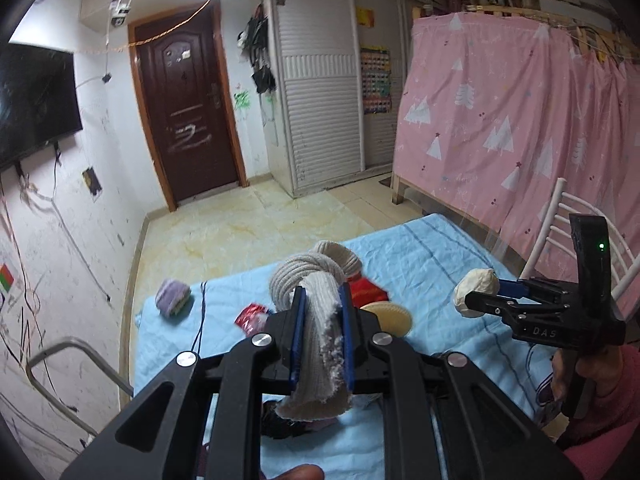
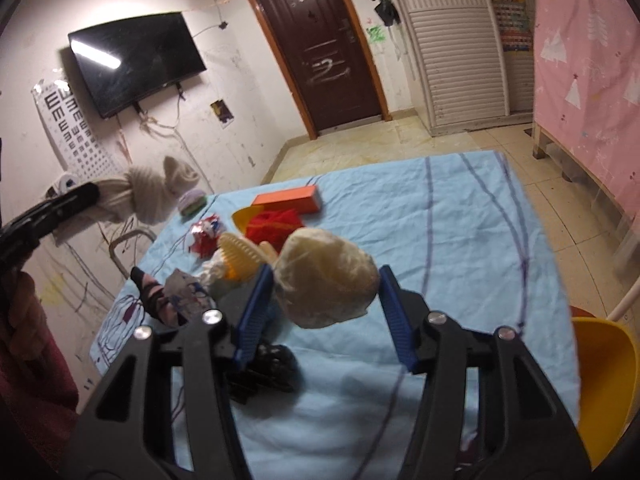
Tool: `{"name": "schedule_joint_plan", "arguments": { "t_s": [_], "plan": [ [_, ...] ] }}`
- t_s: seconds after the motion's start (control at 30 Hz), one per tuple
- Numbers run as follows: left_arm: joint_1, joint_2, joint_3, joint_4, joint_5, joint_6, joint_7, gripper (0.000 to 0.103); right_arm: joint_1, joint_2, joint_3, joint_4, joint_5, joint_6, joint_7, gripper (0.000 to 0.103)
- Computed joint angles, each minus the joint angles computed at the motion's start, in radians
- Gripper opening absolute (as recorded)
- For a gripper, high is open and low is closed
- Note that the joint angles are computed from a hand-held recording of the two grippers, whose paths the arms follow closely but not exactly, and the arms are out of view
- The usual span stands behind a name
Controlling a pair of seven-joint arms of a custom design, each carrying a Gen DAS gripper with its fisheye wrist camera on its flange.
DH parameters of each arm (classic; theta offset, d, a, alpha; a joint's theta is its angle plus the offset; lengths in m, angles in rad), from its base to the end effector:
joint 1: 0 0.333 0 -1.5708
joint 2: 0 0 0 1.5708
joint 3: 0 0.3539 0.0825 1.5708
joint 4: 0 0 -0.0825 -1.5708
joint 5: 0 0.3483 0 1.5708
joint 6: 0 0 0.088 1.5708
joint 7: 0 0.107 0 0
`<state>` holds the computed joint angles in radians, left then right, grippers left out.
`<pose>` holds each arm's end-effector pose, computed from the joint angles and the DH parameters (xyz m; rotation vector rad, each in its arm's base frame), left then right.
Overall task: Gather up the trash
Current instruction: 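Carry scarf and yarn ball to the yellow bin and open both grippers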
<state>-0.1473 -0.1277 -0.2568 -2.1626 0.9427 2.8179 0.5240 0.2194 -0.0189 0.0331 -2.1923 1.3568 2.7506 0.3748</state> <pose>0.4551 -0.2456 0.5769 -1.5097 1.7735 -0.8190 0.5168 0.0925 0.4910 -1.7739 1.3213 -0.2215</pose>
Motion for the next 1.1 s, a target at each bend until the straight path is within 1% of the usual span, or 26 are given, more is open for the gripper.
{"name": "schedule_joint_plan", "arguments": {
  "t_s": [0.1, 0.17, 0.37, 0.5, 0.67, 0.77, 0.87, 1.0, 1.03, 1.07, 1.1],
  "plan": [
    [-0.025, 0.032, -0.024, 0.058, 0.024, -0.015, 0.02, 0.008, -0.018, -0.026, -0.018, -0.02, 0.045, 0.017, -0.041, 0.052],
    [-0.048, 0.057, -0.03, 0.092, 0.023, -0.021, 0.037, 0.008, -0.031, -0.048, -0.03, -0.038, 0.062, 0.041, -0.056, 0.052],
    [-0.146, 0.173, -0.034, 0.219, -0.051, -0.025, 0.161, 0.008, -0.075, -0.099, -0.068, -0.095, 0.038, 0.131, -0.05, 0.053],
    [-0.217, 0.274, -0.037, 0.321, -0.142, -0.034, 0.287, 0.008, -0.103, -0.113, -0.094, -0.132, 0.008, 0.176, -0.03, 0.053],
    [-0.294, 0.434, -0.07, 0.507, -0.309, -0.098, 0.487, 0.008, -0.126, -0.121, -0.118, -0.167, 0.007, 0.224, -0.043, 0.053],
    [-0.334, 0.525, -0.08, 0.618, -0.386, -0.151, 0.585, 0.008, -0.14, -0.131, -0.134, -0.185, 0.021, 0.233, -0.064, 0.053],
    [-0.362, 0.601, -0.088, 0.715, -0.475, -0.211, 0.665, 0.008, -0.161, -0.134, -0.151, -0.197, 0.012, 0.216, -0.051, 0.053],
    [-0.405, 0.695, -0.072, 0.842, -0.567, -0.288, 0.727, 0.008, -0.185, -0.135, -0.165, -0.204, -0.001, 0.185, -0.043, 0.053],
    [-0.414, 0.712, -0.068, 0.865, -0.591, -0.304, 0.74, 0.012, -0.189, -0.137, -0.164, -0.205, -0.005, 0.182, -0.039, 0.053],
    [-0.415, 0.716, -0.065, 0.864, -0.612, -0.305, 0.752, 0.014, -0.193, -0.138, -0.168, -0.205, -0.001, 0.174, -0.044, 0.053],
    [-0.426, 0.721, -0.053, 0.87, -0.619, -0.311, 0.751, 0.02, -0.196, -0.137, -0.168, -0.204, -0.002, 0.169, -0.042, 0.054]
  ]
}}
